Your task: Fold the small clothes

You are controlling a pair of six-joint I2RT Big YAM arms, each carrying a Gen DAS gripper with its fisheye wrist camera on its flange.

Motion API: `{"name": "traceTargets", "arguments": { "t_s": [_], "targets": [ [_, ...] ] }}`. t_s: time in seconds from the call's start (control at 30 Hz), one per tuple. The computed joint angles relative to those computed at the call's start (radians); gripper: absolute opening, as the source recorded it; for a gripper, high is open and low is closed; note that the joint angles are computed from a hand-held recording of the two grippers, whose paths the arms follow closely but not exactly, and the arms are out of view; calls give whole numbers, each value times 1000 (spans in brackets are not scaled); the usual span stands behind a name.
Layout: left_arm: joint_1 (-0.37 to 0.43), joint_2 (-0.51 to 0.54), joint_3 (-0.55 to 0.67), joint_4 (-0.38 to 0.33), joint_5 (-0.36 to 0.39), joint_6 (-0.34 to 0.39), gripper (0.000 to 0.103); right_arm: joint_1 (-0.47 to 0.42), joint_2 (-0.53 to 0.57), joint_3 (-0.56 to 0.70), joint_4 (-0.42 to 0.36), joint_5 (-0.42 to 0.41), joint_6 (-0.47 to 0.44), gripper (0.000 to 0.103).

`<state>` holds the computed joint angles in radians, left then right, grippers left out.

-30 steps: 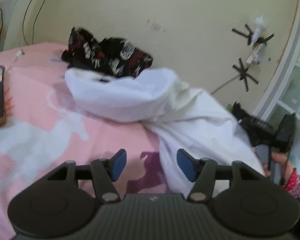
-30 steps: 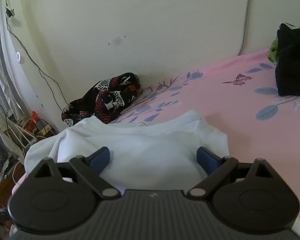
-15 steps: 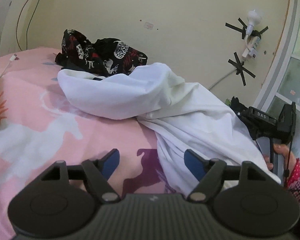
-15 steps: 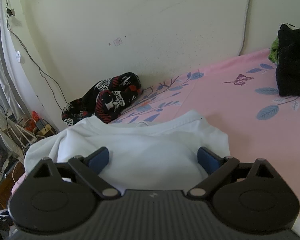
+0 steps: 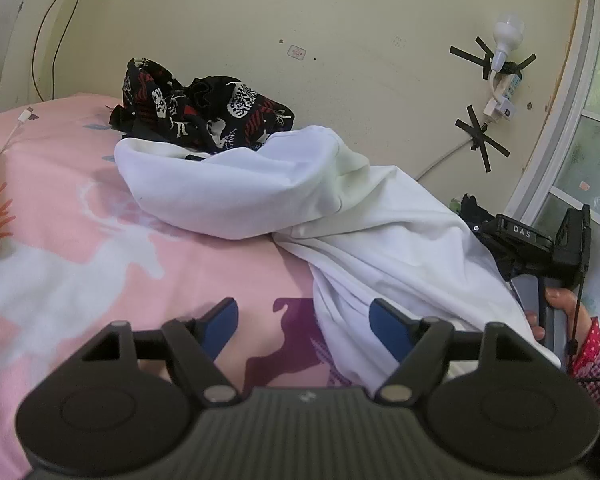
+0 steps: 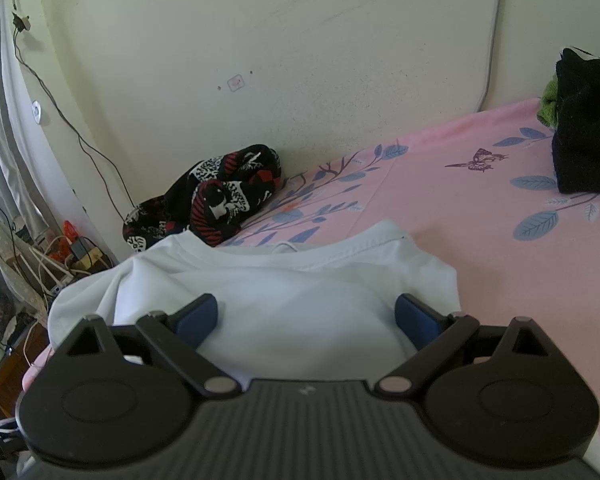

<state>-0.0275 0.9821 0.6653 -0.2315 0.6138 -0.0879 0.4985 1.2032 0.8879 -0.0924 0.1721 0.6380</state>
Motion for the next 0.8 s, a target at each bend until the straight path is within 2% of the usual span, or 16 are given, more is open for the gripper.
{"name": "traceTargets", "arguments": {
  "t_s": [0.5,0.67,0.8],
  "targets": [
    [-3,-1,-1,1,-7,1,75,-1,-1,-1,2,-2,1,91],
    [-3,1,8,-18,-8,10,75,1,-2,-1,3,0,2,91],
    [35,3,34,-46,32,-13,76,2,-3,-2,3,1,2,90]
  ]
}}
